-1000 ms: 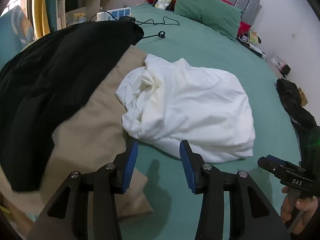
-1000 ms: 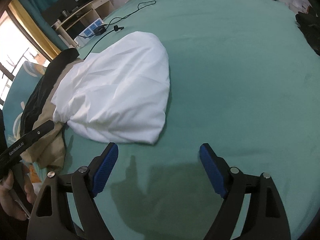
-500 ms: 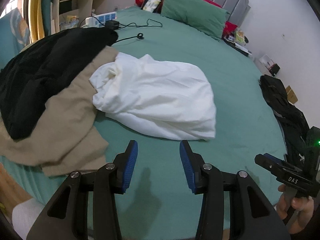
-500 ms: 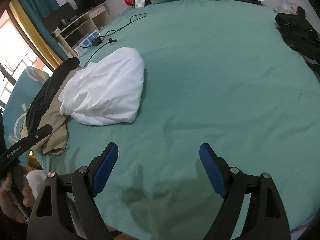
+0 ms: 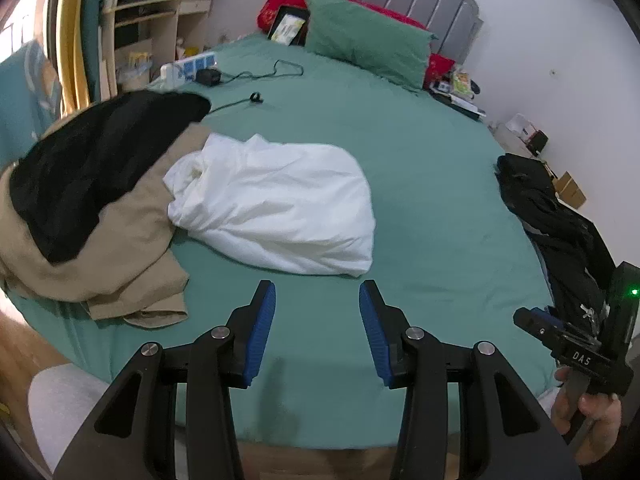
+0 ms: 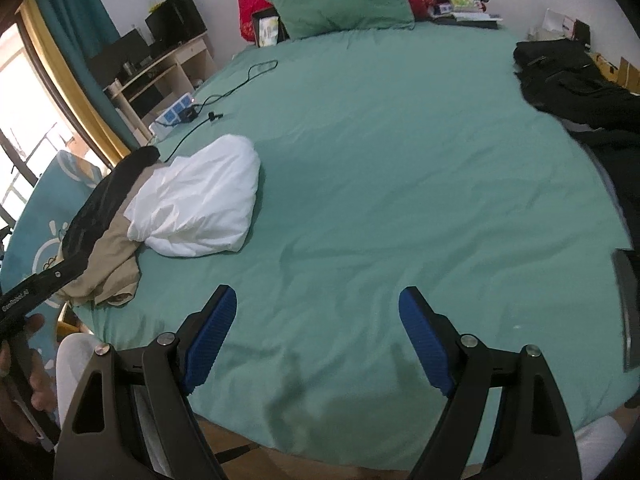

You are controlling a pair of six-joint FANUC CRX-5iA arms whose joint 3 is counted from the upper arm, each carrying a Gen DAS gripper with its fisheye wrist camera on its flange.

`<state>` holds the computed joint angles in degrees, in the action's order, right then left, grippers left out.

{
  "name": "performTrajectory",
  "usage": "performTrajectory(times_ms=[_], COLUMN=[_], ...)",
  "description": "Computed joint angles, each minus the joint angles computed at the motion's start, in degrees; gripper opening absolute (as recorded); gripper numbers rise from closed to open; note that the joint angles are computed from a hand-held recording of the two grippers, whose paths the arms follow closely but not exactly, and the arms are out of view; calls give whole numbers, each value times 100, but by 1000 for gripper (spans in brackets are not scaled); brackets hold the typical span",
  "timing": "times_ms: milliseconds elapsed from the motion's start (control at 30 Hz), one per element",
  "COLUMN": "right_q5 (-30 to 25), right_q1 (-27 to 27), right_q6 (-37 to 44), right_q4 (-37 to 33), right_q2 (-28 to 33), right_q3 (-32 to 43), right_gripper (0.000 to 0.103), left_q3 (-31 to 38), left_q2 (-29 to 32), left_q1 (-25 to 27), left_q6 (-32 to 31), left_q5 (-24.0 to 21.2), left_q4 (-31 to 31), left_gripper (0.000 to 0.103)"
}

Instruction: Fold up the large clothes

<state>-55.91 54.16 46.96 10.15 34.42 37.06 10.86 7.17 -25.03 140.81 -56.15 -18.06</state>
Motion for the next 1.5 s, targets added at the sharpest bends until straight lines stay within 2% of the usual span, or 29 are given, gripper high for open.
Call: performTrajectory(times_ms=[200, 300, 467, 633, 1233, 1500], right_q5=[272, 384, 531, 636, 941, 1133], right_q1=[-15, -14, -10, 34, 216, 336], right_q6=[-305, -456, -607, -810, -1129, -1185], right_q4=[310, 472, 763, 1194, 2170, 2596], right_q2=[-425, -596, -845, -995, -1384, -1533], right_q3=[-560, -759, -1011, -1167, -1415, -1481], right_gripper=[83, 83, 83, 83, 83, 92], left_q3=[453, 628, 872, 1161, 1967, 2130], left_q2=[85, 93, 113, 128, 181, 131], left_q1=[-316, -466, -666, -965, -1919, -2253], left_q6=[141, 194, 222, 306, 390, 514], left_q5=[-342, -439, -576, -793, -1460, -1681], left_q4=[-453, -684, -973, -1519, -3183, -3773], left_gripper=[47, 57, 60, 66, 73, 76])
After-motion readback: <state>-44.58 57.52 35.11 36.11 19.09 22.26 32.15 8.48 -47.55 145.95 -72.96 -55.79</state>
